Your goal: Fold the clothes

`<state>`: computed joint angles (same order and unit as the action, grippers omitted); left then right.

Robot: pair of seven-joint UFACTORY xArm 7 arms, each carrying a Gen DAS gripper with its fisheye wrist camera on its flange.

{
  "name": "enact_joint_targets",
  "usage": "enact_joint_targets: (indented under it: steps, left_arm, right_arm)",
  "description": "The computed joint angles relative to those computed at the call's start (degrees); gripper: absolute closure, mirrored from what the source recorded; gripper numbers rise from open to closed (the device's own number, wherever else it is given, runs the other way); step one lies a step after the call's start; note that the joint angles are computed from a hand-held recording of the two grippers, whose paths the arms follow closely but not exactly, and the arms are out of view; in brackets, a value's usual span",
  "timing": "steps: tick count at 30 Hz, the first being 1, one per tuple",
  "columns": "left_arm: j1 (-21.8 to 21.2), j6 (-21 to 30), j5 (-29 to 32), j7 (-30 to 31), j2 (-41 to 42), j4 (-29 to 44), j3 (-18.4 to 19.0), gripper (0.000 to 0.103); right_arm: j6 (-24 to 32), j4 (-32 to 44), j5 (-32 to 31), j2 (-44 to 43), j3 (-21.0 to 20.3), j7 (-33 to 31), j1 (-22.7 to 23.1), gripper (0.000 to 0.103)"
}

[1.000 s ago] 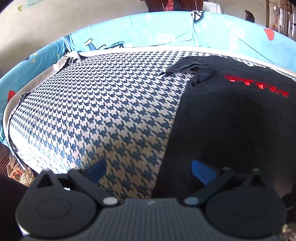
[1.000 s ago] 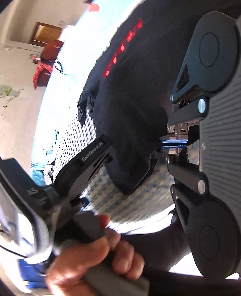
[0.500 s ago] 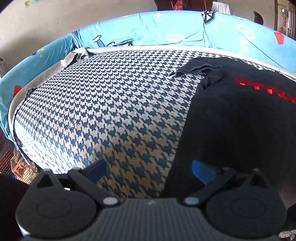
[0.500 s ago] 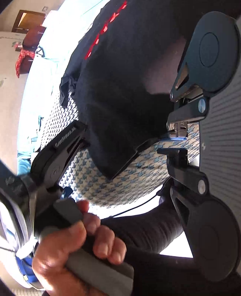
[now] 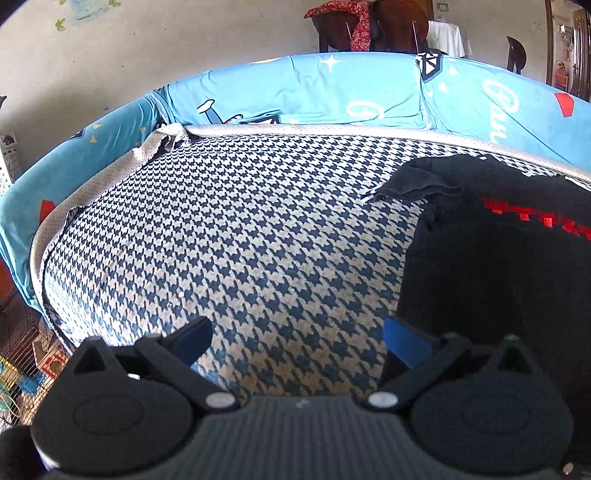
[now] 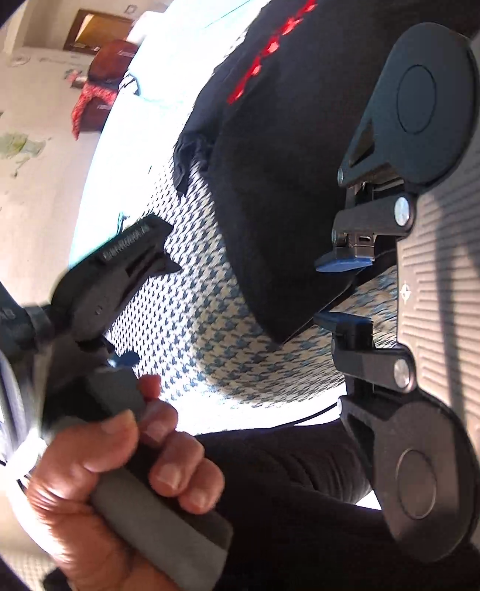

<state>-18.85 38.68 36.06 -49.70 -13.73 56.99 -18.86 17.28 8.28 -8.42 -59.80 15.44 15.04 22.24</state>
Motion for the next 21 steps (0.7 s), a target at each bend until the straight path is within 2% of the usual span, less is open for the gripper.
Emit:
enact_joint_targets:
  steps: [8, 15, 19, 21]
  left_arm:
    - [1.22, -0.36, -1.55, 0.18, -2.0, -1.92, 0.58, 0.0]
    - [1.99, -0.45, -2.94, 0.18, -2.21, -2.43, 0.73, 0.0]
    - [2.02, -0.41, -3.46, 0.5, -2.03, -2.32, 0.63, 0.0]
    - [2.04, -0.46, -3.41, 0.4, -2.03, -2.25, 0.52, 0.0]
  right_arm:
    - [-8.22, 3.72, -5.01, 12.14, 5.54, -1.11, -6.17, 0.071]
    - [-14.47, 5.55, -12.0, 16.72, 16.26, 0.51, -17.04, 0.067]
    - [-16.66, 5.51, -14.28, 16.21, 21.0, 1.33, -21.64, 0.068]
    - [-17.69, 5.3, -14.39, 15.51, 22.69, 2.27, -23.41, 0.076]
